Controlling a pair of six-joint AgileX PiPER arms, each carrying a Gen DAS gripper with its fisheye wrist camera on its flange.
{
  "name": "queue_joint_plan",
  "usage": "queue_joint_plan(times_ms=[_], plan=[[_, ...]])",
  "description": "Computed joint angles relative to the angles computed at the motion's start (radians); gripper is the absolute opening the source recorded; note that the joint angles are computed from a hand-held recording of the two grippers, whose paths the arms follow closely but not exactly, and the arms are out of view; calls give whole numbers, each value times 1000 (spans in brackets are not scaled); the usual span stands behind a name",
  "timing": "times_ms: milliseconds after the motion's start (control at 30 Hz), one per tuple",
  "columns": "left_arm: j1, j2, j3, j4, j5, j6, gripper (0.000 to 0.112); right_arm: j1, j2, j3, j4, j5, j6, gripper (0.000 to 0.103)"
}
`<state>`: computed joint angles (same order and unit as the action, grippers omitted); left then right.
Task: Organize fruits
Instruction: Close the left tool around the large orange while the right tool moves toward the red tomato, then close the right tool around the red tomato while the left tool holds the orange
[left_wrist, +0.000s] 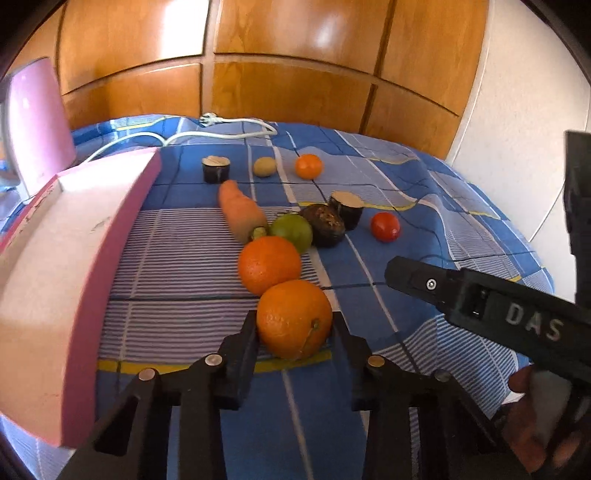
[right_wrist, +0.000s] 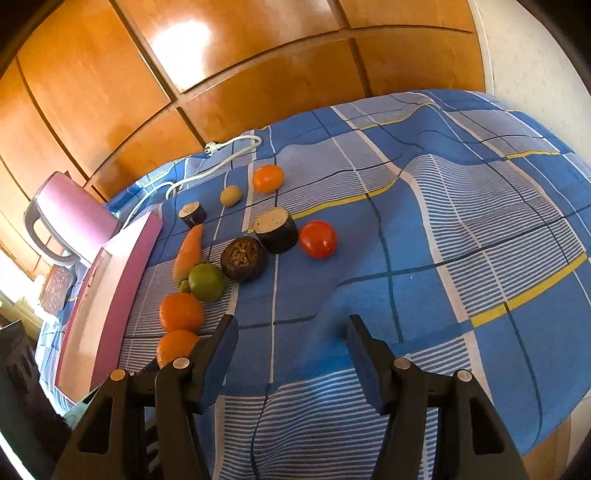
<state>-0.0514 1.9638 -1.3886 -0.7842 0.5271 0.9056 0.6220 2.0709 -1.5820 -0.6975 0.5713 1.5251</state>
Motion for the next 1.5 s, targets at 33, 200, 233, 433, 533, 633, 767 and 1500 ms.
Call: queue_joint_plan(times_ms=[33,200,233,433,533,633,767,1500], plan=[[7,-8,14,-10,-9,7,37,0,7,-11,19,1,-27,61],[51,-21,62,-58,-65,30,37,15,86,-152,127,125,-209,61],[57,-19,62,-70,-61,36,37,23,107,-190,138,160,-245,63],[57,-21,99,-164,-108,137,39,23,176,-315,213,255,-390,75],[49,-29,129,-236,-148,223,39,22,180,-321,231,253,-421,80],[48,-24,124,-250,-152,229,39,20,106,-187,194,133,-326,72],[56,-24,124,-267,-140,241,39,14,19,-42,55,20,-115,46],[52,-23,123,-266,-152,242,39,-43,360,-629,94,421,-407,27]])
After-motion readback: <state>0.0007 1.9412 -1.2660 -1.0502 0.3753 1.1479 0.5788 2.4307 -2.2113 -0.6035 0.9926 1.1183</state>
